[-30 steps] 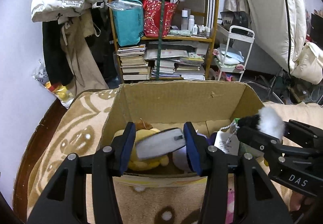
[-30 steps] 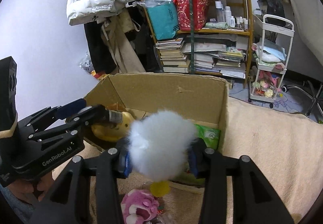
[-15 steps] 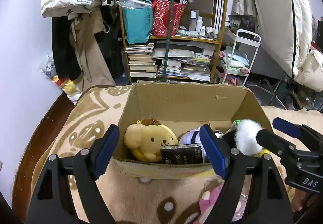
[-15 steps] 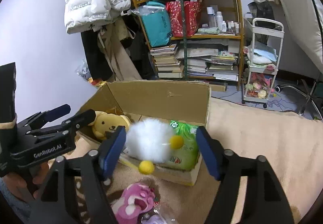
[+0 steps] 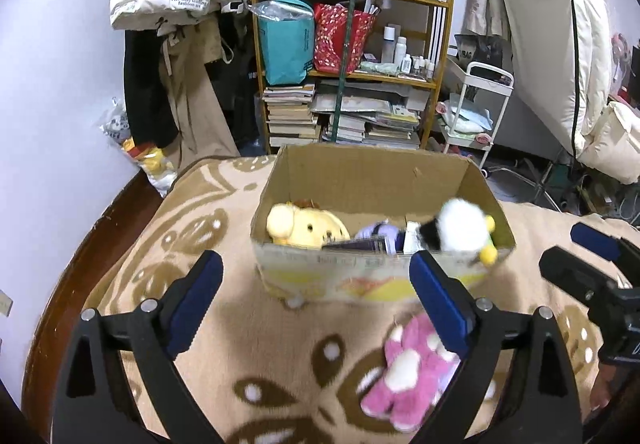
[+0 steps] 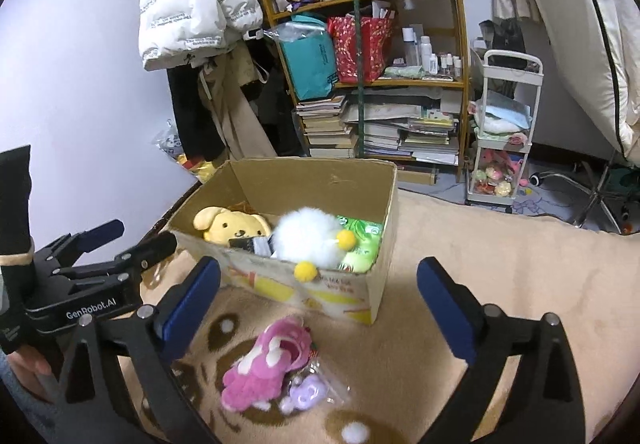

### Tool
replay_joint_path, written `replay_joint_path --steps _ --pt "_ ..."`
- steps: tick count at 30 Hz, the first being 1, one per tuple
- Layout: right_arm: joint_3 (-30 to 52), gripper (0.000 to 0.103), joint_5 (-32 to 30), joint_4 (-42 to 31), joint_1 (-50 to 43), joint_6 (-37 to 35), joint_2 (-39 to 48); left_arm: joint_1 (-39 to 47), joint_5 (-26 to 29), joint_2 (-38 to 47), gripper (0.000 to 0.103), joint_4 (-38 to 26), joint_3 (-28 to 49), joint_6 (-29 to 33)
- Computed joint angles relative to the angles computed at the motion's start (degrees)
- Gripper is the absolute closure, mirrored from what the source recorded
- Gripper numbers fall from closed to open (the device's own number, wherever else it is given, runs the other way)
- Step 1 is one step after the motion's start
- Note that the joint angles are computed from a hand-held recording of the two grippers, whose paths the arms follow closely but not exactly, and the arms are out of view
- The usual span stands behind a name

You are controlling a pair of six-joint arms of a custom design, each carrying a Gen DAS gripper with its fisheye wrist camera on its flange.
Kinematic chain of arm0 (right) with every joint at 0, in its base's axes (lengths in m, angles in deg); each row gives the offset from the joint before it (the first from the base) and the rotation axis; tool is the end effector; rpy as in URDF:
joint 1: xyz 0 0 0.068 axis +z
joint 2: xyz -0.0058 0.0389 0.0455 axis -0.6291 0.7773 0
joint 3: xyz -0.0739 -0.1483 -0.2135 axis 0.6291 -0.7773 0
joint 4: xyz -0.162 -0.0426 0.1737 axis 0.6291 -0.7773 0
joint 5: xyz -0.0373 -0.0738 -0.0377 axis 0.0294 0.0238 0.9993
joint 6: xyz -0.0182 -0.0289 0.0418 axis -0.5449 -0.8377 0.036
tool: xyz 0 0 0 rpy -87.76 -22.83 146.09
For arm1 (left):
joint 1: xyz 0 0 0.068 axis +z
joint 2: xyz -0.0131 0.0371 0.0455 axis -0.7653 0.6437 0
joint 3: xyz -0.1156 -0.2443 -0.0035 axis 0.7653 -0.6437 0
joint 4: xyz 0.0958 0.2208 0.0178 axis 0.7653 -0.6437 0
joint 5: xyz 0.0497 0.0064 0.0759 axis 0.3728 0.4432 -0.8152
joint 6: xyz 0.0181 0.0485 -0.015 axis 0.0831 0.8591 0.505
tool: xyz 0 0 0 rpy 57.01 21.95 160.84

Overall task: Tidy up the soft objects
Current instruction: 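Withdraw both tools from the box toward the pink bear and clear bag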

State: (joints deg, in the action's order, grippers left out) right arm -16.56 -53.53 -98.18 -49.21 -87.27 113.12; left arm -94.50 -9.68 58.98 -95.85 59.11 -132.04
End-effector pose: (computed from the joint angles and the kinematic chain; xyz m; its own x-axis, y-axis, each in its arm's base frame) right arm 0.1809 -0.0116 0.2637 -0.6368 -0.1603 -0.7542 -0.4617 0.8627 0.2064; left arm 0.1320 -0.0986 0.2656 -0.6525 -0.1749 -0.7373 -0.2496 0.9683 -0.0089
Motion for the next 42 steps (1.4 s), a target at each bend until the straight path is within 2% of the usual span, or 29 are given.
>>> replay_joint_path --steps 7,10,17,21,26,34,38,42 --pt "1.4 0.000 -2.3 -9.6 -3.9 -4.9 -6.5 -12.8 -4.3 1.0 0.010 -14.5 4.1 -13.4" --pt "1.3 0.000 -4.5 -14.5 -7.8 -8.6 -8.1 -16.0 -2.8 0.5 0.010 -17.4 4.9 -16.5" --pt "2.0 0.000 -8.2 -26.7 -18.0 -22.2 -7.9 -25.8 -4.5 2.5 0.010 -26.8 6.7 -29.4" --pt "1.8 0.000 -8.7 -28.8 -19.9 -24.5 -8.2 -29.7 -4.4 3.3 0.010 -29.3 6.2 -35.6" --pt "0.4 0.000 -7.8 -28.1 -19.0 -23.1 -9.2 -31.4 -3.5 4.5 0.010 -28.1 4.2 -37.5" --pt "-3.2 0.000 -3.6 -20.2 -15.4 -15.6 -8.7 -32.3 -6.7 4.0 0.010 -23.0 1.2 -36.8" --pt "-3.5 0.000 -3.4 -18.1 -15.6 -13.4 -4.1 -30.2 -6.3 3.7 0.010 -17.9 -0.7 -32.1" --pt "-4.2 0.000 -2.4 -15.7 -14.8 -11.3 -1.6 -26.3 -3.3 3.5 0.010 -9.7 -4.0 -25.4"
